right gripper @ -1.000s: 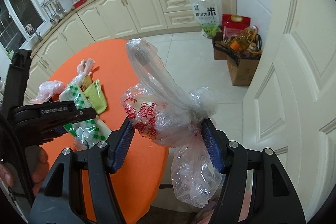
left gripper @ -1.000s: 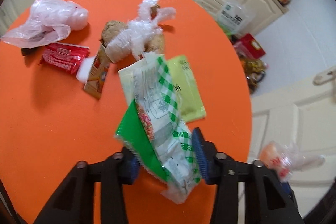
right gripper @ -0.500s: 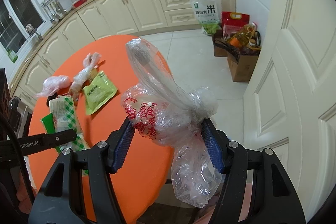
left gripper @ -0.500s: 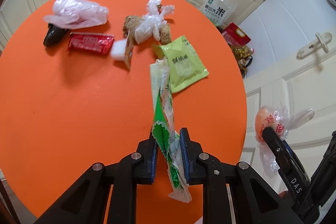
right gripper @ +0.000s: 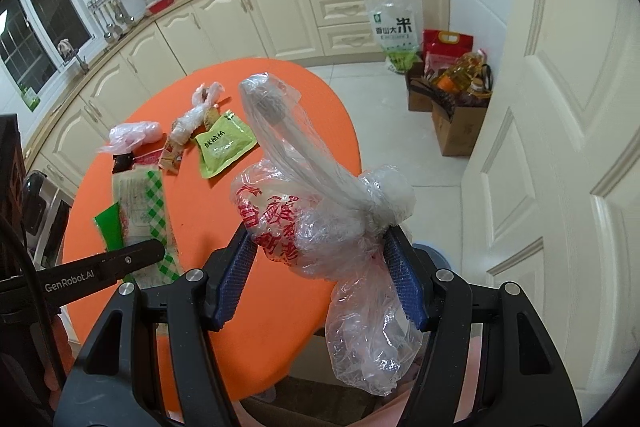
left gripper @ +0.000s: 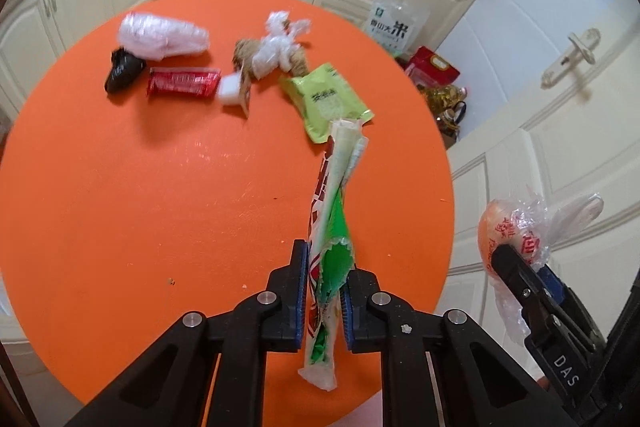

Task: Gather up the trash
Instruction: 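Carry the packet in the left tool and bag in the right tool to the bin, then open the left tool over the blue bin while the right tool releases the bag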

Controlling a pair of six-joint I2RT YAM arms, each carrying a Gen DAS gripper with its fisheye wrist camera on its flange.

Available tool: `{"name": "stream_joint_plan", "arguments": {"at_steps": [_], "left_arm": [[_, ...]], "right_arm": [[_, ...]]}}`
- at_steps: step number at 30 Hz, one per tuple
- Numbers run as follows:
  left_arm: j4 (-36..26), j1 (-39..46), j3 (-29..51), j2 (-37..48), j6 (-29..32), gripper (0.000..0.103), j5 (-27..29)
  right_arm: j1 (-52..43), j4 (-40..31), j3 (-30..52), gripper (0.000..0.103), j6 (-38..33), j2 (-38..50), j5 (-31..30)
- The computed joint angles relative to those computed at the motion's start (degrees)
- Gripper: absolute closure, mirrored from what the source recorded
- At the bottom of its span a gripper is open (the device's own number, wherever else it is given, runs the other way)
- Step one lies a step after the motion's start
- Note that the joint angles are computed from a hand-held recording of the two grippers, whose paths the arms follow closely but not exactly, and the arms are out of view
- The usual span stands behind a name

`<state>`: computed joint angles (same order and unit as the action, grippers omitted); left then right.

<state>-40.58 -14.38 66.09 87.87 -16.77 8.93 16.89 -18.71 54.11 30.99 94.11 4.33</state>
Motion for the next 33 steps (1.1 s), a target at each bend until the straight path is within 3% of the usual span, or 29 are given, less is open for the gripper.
{"name": "stream_joint_plan", "arguments": {"at_steps": [9, 14, 24, 33], "left_arm": [[-0.75, -7.27, -1.62, -6.17, -1.62, 0.093, -3.17], [-0.39, -12.1, -0.13, -5.49, -2.37, 0.093, -3.67], [0.36, -21.24, 8.47, 5.46, -1.7, 0.093, -2.5], [0.08, -25.76, 20.73, 19.9, -2.08, 0.093, -3.07]], "right_arm": [[1.24, -3.73, -5.4, 0.041, 3.58, -9.99, 4.55], [0.1, -6.82, -8.26, 0.041, 4.87, -16.01, 6.85], [-8.01, -13.34, -12.88, 0.041, 4.2, -25.83, 8.2], [-18.49, -14.57, -16.39, 0.041, -0.25, -29.27, 5.19]]}}
